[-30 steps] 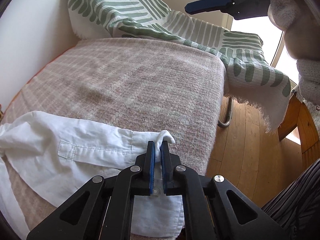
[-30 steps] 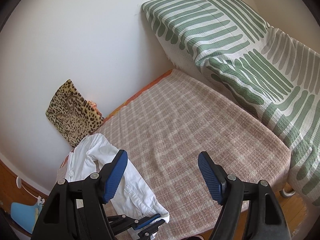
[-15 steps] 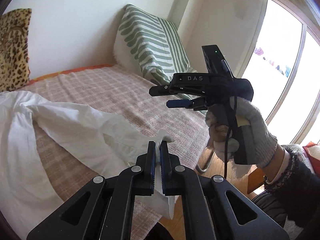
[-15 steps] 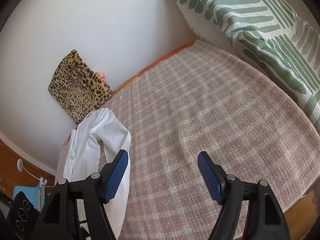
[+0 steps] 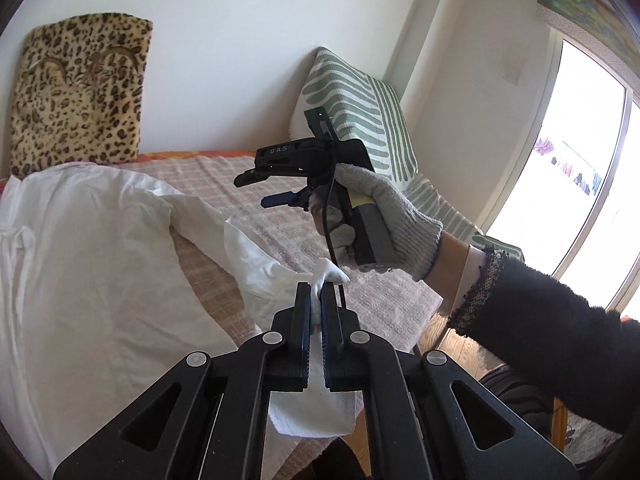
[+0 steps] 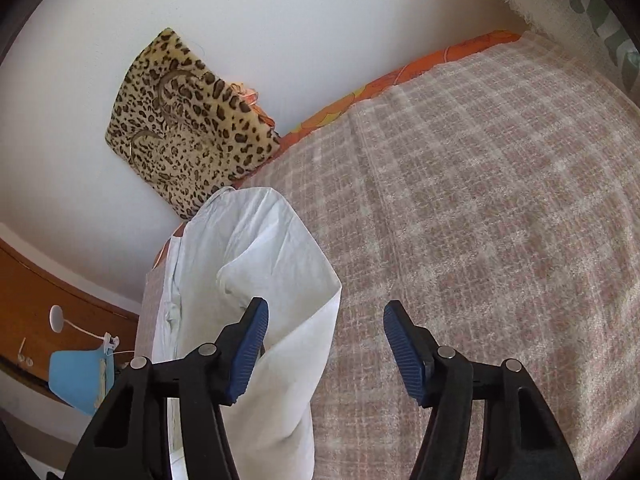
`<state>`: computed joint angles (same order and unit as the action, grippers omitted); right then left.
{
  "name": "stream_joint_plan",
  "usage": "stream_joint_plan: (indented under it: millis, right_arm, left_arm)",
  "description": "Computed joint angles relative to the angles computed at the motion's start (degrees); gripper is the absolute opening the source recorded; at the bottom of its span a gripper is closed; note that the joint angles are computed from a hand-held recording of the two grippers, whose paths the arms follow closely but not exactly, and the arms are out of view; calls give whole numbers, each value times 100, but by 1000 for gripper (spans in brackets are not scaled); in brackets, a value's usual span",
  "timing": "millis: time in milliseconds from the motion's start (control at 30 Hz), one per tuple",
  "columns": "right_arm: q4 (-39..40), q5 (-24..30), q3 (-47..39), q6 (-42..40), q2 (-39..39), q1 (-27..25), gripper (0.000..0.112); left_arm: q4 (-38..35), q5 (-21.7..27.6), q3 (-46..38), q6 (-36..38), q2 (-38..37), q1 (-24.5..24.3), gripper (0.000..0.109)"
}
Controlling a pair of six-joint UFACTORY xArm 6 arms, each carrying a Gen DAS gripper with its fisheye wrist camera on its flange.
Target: Fold small clothes
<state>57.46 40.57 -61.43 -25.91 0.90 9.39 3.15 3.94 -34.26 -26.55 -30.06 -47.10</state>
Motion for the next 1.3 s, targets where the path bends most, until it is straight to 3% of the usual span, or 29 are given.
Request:
stream_joint_plan:
  millis: [100, 267, 367, 433, 600, 700, 967, 1067, 1167, 1200, 1233, 1300]
  right_arm:
    - [114, 266, -617, 197, 705, 101, 55]
    - [-363, 233, -1380, 683, 1435, 372, 41]
    - [-320, 230, -1584, 695, 1588, 489, 6]
    - [-905, 34, -1680, 1016, 1580, 630, 0]
    - [-2409, -227, -1900, 1875, 1312, 820, 0]
    - [-3465, -115, -2202, 2394, 1252, 1021, 0]
    - [-5362, 408, -3257, 3301, 1833, 1885, 0]
    - [-5145, 461, -3662, 3098, 2150, 2116, 0]
    - [-4564, 694, -4175, 2667, 2536, 2281, 8]
    - [-4593, 667, -4220, 2742, 2570, 2328, 33]
    - [-4590, 549, -4154, 2795, 2530, 2357, 47]
    - [-4214, 294, -3871, 2554, 2332, 2341, 43]
  left_arm:
    - [-106, 82, 144, 115, -168, 10, 3]
    - [119, 109, 304, 31, -365, 129, 3]
    - [-78, 47, 433, 106, -484, 214, 3]
    - [-367, 15, 556, 211, -588, 235, 3]
    - [-834, -111, 1028, 209, -959, 206, 3]
    - [-1188, -111, 1302, 267, -1184, 197, 3]
    - [-594, 116, 1923, -515, -1970, 437, 3]
    - [-160, 254, 2133, -939, -2285, 521, 3]
    - [-571, 479, 2328, -712, -2543, 547, 3]
    - [-609, 607, 2371, -747, -2632, 588, 3]
    - [-813, 726, 2404, -629, -2709, 610, 3]
    - [-837, 1031, 2416, -608, -2860, 695, 9]
